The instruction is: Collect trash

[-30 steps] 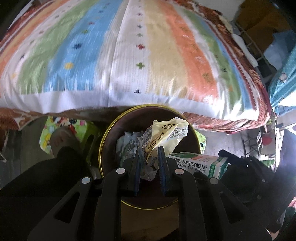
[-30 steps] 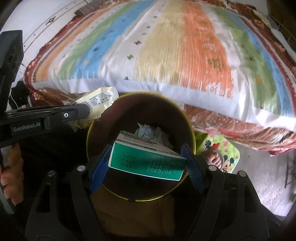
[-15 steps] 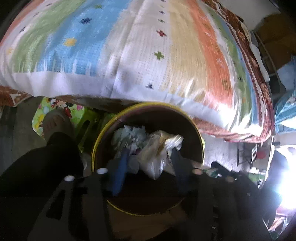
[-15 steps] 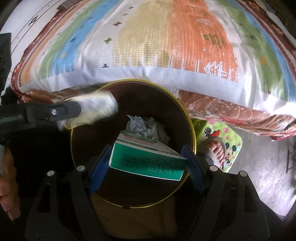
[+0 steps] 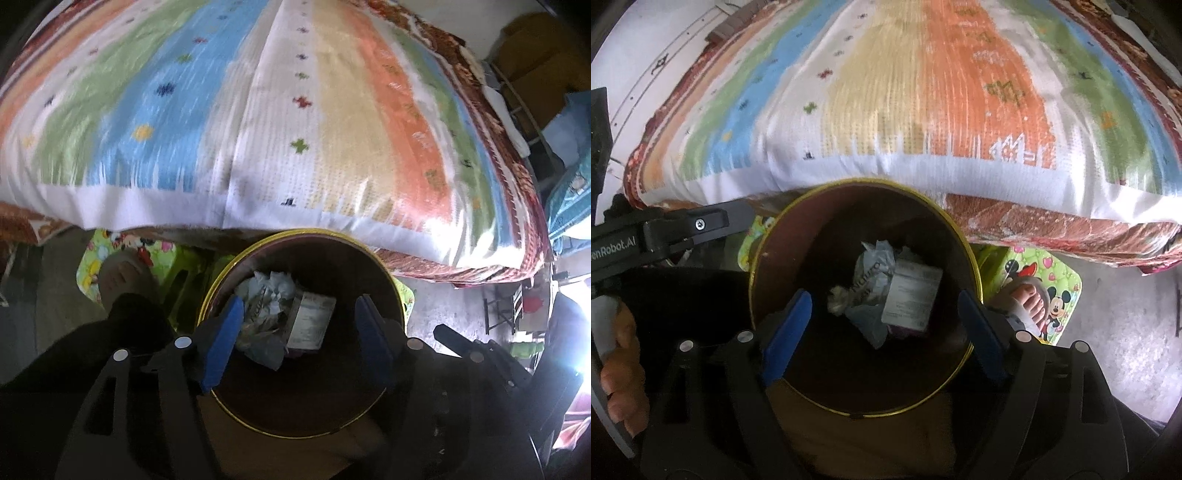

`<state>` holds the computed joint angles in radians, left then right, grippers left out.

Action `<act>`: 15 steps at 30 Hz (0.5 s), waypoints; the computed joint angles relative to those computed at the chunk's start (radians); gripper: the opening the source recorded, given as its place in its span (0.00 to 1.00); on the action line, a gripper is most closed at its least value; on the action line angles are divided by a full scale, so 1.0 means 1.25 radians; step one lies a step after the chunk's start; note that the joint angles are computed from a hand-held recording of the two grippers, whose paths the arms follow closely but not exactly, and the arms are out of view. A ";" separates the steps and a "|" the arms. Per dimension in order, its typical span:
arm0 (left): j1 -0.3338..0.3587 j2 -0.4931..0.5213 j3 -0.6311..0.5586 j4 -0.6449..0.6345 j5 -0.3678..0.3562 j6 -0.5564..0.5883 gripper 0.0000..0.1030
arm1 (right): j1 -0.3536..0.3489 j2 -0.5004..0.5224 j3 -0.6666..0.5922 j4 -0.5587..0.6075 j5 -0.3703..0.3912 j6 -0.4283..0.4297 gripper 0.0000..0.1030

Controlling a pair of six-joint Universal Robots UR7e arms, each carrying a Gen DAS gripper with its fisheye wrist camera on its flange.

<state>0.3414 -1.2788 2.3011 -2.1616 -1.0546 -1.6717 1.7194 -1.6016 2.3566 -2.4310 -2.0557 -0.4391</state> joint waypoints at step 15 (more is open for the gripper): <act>-0.131 -0.045 -0.015 0.113 0.089 0.007 0.79 | 0.030 -0.151 0.028 -0.013 0.066 -0.099 0.80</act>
